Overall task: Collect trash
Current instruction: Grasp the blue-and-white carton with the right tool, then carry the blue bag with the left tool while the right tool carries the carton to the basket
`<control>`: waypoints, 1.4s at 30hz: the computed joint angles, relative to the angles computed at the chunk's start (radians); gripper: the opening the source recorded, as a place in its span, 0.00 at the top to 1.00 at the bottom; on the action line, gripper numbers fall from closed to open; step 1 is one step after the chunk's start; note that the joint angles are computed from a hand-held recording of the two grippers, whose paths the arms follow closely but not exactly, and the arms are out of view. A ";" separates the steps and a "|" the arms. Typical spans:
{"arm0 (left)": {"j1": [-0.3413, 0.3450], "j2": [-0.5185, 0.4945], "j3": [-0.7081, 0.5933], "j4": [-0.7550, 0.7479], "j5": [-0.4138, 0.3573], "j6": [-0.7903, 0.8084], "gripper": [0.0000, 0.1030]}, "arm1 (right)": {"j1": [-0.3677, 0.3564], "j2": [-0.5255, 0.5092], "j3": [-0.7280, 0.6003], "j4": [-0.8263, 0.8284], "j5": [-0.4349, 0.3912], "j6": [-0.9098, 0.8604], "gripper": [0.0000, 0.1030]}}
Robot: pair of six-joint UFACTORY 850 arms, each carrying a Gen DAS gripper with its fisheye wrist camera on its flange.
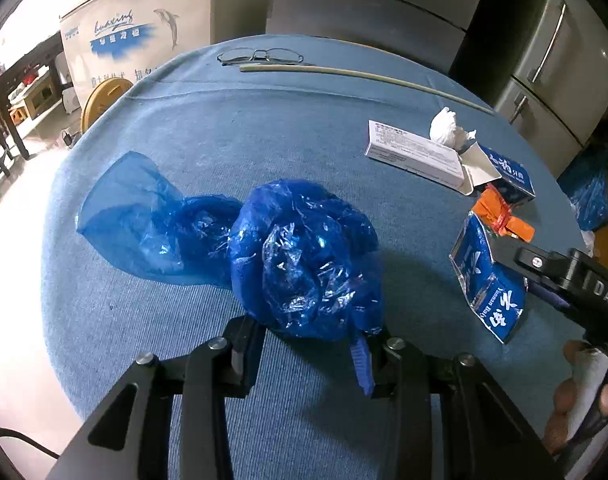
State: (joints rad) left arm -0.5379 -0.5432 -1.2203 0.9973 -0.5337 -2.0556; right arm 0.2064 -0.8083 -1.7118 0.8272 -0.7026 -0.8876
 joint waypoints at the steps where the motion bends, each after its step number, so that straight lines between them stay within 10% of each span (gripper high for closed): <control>1: 0.000 -0.002 -0.002 -0.002 -0.002 0.002 0.61 | 0.004 -0.003 -0.003 0.002 0.002 -0.009 0.08; 4: -0.002 -0.005 -0.007 -0.005 -0.010 0.008 0.61 | 0.005 -0.015 -0.020 -0.006 -0.024 -0.008 0.59; 5: -0.004 -0.009 -0.012 -0.012 -0.018 0.020 0.61 | 0.003 -0.017 -0.021 0.001 -0.038 -0.016 0.61; 42: -0.136 -0.179 -0.383 -0.211 -0.240 0.466 0.61 | -0.287 0.148 0.201 0.381 -0.199 -0.261 0.62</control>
State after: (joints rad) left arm -0.6739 -0.7226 -1.6036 0.7866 -0.7740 -1.5894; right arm -0.0808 -0.6600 -1.5108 1.2079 -0.9013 -1.1490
